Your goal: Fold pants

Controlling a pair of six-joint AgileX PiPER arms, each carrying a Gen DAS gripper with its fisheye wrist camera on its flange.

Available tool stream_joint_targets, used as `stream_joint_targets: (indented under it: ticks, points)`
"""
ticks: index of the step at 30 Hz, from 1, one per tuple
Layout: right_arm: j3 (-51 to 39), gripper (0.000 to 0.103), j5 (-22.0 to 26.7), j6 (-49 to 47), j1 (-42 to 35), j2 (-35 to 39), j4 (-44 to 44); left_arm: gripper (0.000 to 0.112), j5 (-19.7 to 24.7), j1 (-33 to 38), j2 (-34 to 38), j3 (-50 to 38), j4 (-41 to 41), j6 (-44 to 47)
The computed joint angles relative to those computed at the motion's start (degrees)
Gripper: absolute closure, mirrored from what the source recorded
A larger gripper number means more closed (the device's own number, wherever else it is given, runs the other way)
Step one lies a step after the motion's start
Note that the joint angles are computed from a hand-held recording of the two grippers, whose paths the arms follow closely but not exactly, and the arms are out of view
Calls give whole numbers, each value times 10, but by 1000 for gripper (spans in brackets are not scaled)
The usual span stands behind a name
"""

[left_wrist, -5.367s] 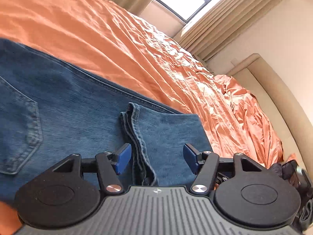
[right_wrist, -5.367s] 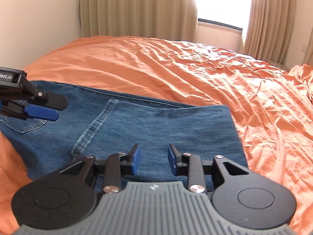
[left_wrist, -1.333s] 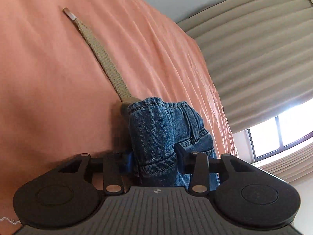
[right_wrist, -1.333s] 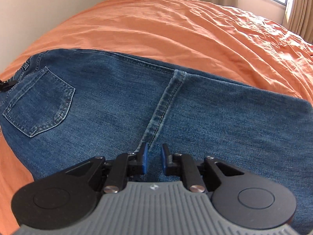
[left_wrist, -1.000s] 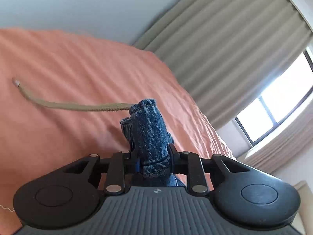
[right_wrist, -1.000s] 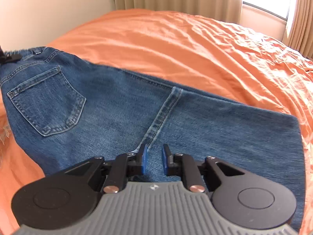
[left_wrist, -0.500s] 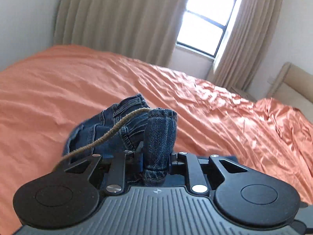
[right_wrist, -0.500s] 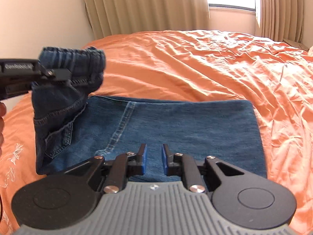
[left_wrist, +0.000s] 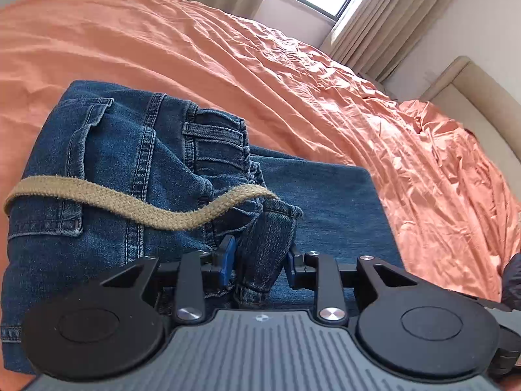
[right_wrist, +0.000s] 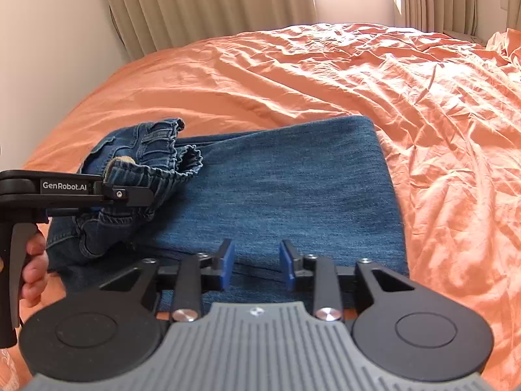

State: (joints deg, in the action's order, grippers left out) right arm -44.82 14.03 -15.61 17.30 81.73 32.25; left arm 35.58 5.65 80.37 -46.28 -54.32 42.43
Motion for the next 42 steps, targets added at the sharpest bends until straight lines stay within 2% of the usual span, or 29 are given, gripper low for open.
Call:
stream_joint_targets:
  ticks: [4, 6, 8, 12, 15, 19, 20, 22, 23, 24, 26, 30, 32, 34, 37, 39, 42]
  points:
    - [-31, 67, 22, -87, -2, 13, 125, 77, 84, 48, -16, -19, 5, 13]
    - [-51, 67, 43, -135, -5, 20, 194, 72, 139, 84, -27, -26, -3, 39]
    - [-74, 67, 65, -159, -4, 31, 236, 64, 174, 122, -43, -27, -12, 81]
    - [-135, 66, 90, -147, 12, 78, 247, 64, 183, 173, -42, -56, 27, 76]
    - [-196, 64, 112, -116, 13, 138, 243, 64, 183, 205, -28, -80, 82, 82]
    - [-291, 57, 166, -46, 0, 240, 218, 63, 198, 258, -16, -75, 94, 129]
    - [-315, 58, 195, -44, -7, 268, 230, 63, 203, 272, -11, -73, 94, 140]
    - [-334, 66, 236, -60, -19, 300, 276, 63, 214, 290, -3, -68, 99, 159]
    - [-332, 83, 239, -63, -19, 301, 284, 63, 215, 295, -3, -65, 103, 166]
    - [-319, 94, 229, -82, -17, 288, 295, 63, 214, 299, -4, -60, 106, 173]
    - [-286, 97, 212, -142, -14, 250, 334, 63, 211, 308, -8, -53, 114, 183]
    - [-243, 99, 224, -232, -9, 146, 353, 64, 237, 328, 0, -62, 109, 189]
    - [-210, 99, 219, -258, -6, 90, 341, 69, 246, 333, -4, -64, 104, 192]
    - [-181, 100, 217, -243, -8, 58, 301, 69, 253, 339, -8, -65, 94, 190]
    - [-136, 100, 195, -130, 8, 51, 166, 70, 267, 333, 1, -79, 87, 165]
    - [-93, 101, 188, -126, 8, 64, 169, 70, 252, 309, 0, -84, 87, 147]
    - [-40, 101, 145, -165, 17, 71, 218, 70, 219, 256, 3, -92, 103, 104]
